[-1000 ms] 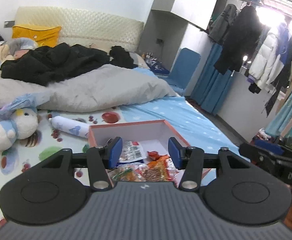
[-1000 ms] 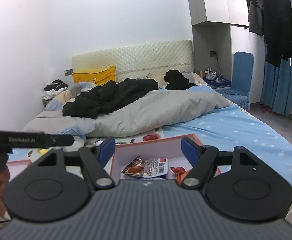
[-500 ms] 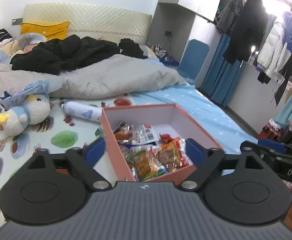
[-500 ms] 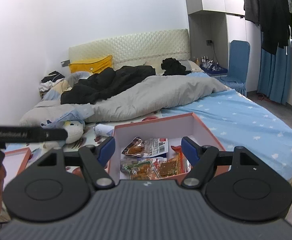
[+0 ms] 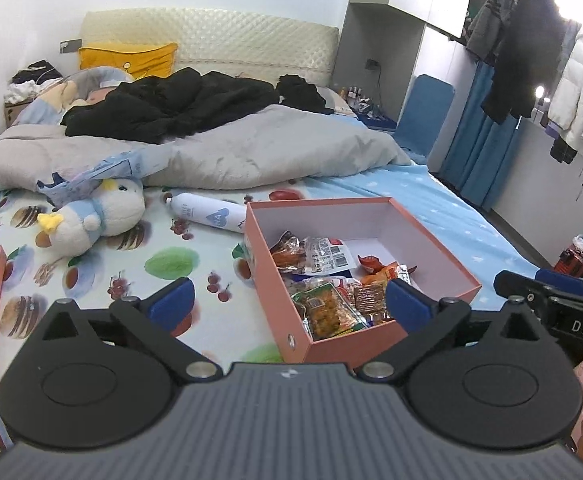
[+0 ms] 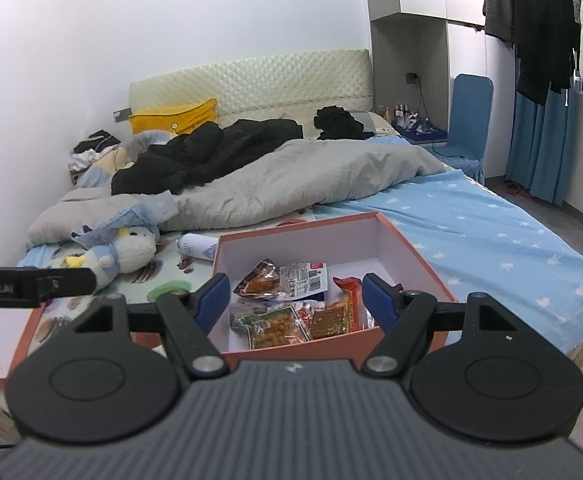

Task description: Organize snacks

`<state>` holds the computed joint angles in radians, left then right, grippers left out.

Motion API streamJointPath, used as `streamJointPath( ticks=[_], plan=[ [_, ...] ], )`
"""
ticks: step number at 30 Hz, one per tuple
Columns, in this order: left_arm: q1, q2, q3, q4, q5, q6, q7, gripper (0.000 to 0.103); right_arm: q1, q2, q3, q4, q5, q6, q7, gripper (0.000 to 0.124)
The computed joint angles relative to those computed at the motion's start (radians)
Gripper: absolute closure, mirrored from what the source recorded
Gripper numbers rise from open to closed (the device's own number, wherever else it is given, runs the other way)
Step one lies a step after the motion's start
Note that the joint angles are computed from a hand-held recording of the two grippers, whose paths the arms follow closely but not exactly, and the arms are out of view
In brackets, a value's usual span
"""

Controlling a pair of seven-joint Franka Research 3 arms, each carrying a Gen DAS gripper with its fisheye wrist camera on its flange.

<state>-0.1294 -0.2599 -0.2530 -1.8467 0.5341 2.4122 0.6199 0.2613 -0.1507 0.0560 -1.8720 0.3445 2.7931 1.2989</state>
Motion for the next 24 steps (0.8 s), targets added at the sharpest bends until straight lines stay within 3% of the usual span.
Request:
streamJointPath(
  ticks=[24],
  plan=[
    [-0.018,0.019,-0.005,0.033,0.004,-0.085,0.000,0.000,-0.009,0.002,0.007,-0.006,-0.056,-0.023,0.054,0.049]
  ],
)
